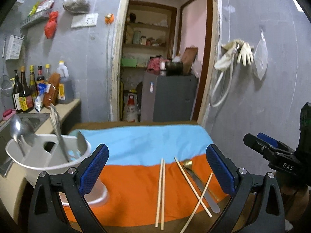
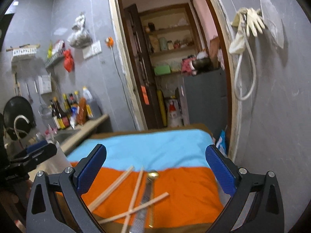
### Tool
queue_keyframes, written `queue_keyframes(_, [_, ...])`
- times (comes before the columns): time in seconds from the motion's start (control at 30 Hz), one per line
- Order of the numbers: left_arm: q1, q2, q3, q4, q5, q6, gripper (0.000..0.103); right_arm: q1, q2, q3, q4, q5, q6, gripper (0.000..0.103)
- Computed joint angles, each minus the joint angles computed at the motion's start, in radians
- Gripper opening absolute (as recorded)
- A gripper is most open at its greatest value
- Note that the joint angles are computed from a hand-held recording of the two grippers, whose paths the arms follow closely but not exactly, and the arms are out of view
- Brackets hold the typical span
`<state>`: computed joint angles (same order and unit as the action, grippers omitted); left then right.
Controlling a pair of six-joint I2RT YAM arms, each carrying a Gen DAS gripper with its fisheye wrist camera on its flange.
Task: Organize utensils
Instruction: 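Move both tools back down to the chopsticks and gold spoon, then close the left tool on a wooden chopstick while the right tool grasps the gold spoon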
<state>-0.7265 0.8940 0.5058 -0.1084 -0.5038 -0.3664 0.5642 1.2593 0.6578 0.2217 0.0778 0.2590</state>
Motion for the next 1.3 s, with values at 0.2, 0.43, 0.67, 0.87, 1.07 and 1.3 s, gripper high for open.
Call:
queue_keyframes(0.2, [0.010, 0.192, 0.020, 0.049, 0.028, -0.023, 0.098, -0.074, 0.080, 0.000, -0.016, -0.081, -0.024, 0.103])
queue_keyframes(0.43, [0.065, 0.354, 0.033, 0.106, 0.108, -0.033, 0.092, -0.113, 0.189, 0.051, -0.044, -0.150, -0.065, 0.101])
queue_keyframes(0.67, [0.121, 0.451, 0.075, 0.075, 0.170, -0.057, 0.058, -0.115, 0.299, 0.137, -0.090, -0.184, -0.092, 0.085])
queue_keyframes(0.87, [0.171, 0.530, 0.128, 0.020, 0.235, -0.069, 0.023, -0.108, 0.380, 0.224, -0.160, -0.208, -0.118, 0.071])
queue_keyframes(1.07, [0.202, 0.558, 0.140, 0.005, 0.299, -0.061, 0.021, -0.106, 0.435, 0.286, -0.230, -0.228, -0.139, 0.067])
queue_keyframes(1.3, [0.209, 0.630, 0.212, -0.041, 0.308, -0.016, 0.020, -0.099, 0.511, 0.382, -0.353, -0.226, -0.163, 0.065])
